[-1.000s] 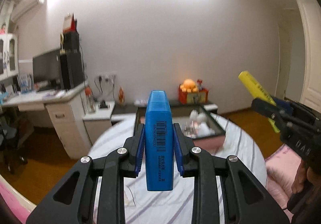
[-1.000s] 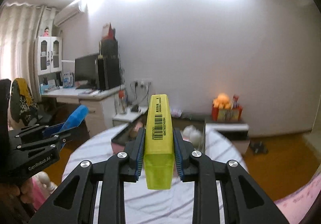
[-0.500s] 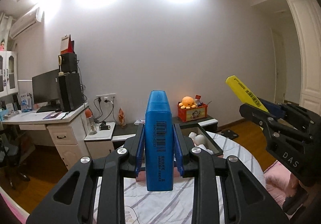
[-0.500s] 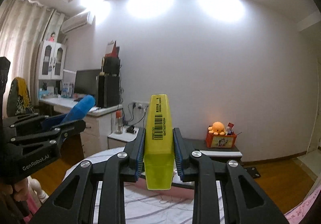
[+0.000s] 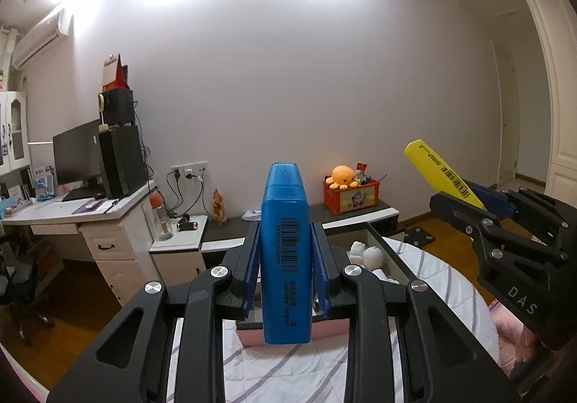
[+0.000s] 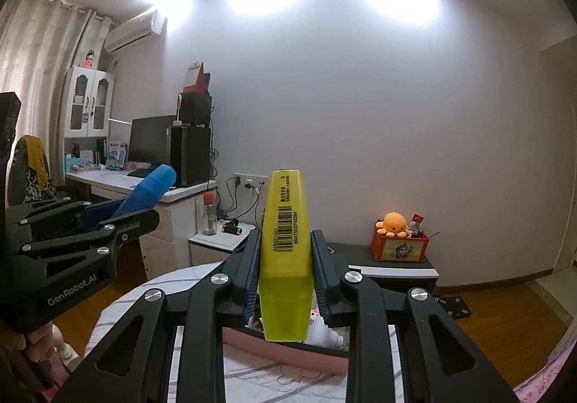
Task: Organize rigid objects
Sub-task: 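Lift both highlighters and carry them over the pink box, then open both tools to drop the highlighters into the box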
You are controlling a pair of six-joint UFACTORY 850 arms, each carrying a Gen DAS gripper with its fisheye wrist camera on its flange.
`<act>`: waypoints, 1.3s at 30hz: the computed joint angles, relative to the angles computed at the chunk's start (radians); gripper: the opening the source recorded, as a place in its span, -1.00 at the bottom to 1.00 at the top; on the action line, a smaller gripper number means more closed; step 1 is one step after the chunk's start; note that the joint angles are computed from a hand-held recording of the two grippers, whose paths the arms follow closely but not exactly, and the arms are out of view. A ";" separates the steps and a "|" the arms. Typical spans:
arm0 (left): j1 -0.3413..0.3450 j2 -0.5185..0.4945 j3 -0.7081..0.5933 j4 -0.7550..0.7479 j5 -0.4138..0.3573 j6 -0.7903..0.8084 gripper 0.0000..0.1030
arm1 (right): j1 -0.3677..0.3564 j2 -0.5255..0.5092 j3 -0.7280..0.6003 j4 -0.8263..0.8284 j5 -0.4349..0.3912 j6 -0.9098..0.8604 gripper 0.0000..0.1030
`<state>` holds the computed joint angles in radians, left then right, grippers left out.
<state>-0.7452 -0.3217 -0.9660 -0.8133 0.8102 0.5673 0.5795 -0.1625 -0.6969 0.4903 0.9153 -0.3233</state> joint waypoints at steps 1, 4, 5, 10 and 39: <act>0.005 -0.014 -0.017 0.000 -0.013 0.008 -0.48 | -0.006 -0.008 -0.007 -0.004 -0.002 0.003 -0.48; 0.016 -0.061 -0.076 -0.011 -0.062 0.044 -0.48 | -0.034 -0.043 -0.045 -0.031 -0.032 0.023 -0.48; 0.023 -0.078 -0.100 -0.010 -0.082 0.054 -0.48 | -0.043 -0.056 -0.060 -0.038 -0.045 0.025 -0.48; 0.057 -0.164 -0.219 -0.008 -0.175 0.107 -0.48 | -0.083 -0.129 -0.135 -0.069 -0.099 0.045 -0.48; 0.156 -0.406 -0.472 -0.199 -0.384 0.214 0.88 | -0.201 -0.359 -0.384 -0.072 -0.412 0.129 0.20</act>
